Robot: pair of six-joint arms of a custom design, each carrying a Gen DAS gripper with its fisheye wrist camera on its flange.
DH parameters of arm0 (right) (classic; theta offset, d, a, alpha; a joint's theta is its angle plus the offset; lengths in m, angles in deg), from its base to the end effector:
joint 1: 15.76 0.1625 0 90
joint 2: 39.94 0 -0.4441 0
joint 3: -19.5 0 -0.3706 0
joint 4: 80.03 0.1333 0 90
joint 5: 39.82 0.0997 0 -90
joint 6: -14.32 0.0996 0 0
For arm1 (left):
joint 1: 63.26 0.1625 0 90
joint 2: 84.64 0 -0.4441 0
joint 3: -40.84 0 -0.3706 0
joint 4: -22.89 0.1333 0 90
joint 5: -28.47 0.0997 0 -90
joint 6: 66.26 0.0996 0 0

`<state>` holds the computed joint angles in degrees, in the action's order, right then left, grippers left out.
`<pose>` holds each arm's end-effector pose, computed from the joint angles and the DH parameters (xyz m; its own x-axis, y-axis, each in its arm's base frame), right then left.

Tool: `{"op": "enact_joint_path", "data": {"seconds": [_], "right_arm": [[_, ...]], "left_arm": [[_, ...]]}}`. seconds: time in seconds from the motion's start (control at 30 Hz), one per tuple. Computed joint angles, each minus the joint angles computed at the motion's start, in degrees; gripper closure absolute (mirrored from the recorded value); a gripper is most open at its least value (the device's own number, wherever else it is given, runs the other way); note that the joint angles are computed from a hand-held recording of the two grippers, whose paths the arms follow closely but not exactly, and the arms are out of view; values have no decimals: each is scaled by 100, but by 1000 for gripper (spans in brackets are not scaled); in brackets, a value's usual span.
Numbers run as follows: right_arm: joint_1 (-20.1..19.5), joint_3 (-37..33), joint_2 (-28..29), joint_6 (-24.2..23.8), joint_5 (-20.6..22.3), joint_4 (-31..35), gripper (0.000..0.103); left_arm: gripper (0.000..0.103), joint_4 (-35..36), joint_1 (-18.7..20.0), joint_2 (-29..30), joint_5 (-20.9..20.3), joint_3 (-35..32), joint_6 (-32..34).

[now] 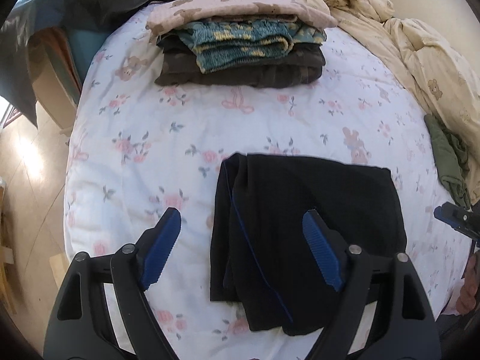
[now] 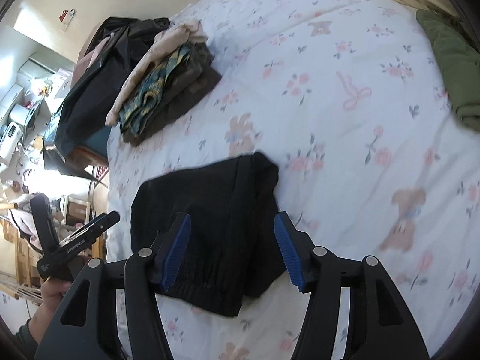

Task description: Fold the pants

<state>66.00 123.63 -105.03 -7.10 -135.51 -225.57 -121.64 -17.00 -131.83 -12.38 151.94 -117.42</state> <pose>0.0364 -0.6102 0.2651 -0.9632 -0.1878 0.1922 -0.2303 0.9456 -0.2297 -0.2313 -0.5434 0.0749 -0.7742 -0.2157 -0.5950 0.1261 0.8687 -0.4791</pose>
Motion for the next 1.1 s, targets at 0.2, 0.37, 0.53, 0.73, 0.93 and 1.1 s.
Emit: {"op": "enact_joint_path", "data": {"seconds": [0.2, 0.37, 0.53, 0.73, 0.93, 1.1], "right_arm": [[15, 268, -55, 5, -143, -144, 41], [-28, 221, 98, 104, -202, -243, 14], [-131, -31, 419, 385, -281, -150, 14], [-188, -270, 743, 461, -441, -151, 14], [-312, -466, 891, 535, -158, 346, 14], [-258, -378, 895, 290, -189, 534, 24]], "left_arm": [[22, 117, -36, 78, -31, 66, -121], [22, 50, 76, 124, -245, 74, -163], [22, -195, 344, 187, -765, 73, -313], [22, -443, 515, 287, -1076, 42, -377], [31, -436, 556, 388, -1155, -52, -348], [63, -320, 509, 501, -1299, -192, -135]]}}
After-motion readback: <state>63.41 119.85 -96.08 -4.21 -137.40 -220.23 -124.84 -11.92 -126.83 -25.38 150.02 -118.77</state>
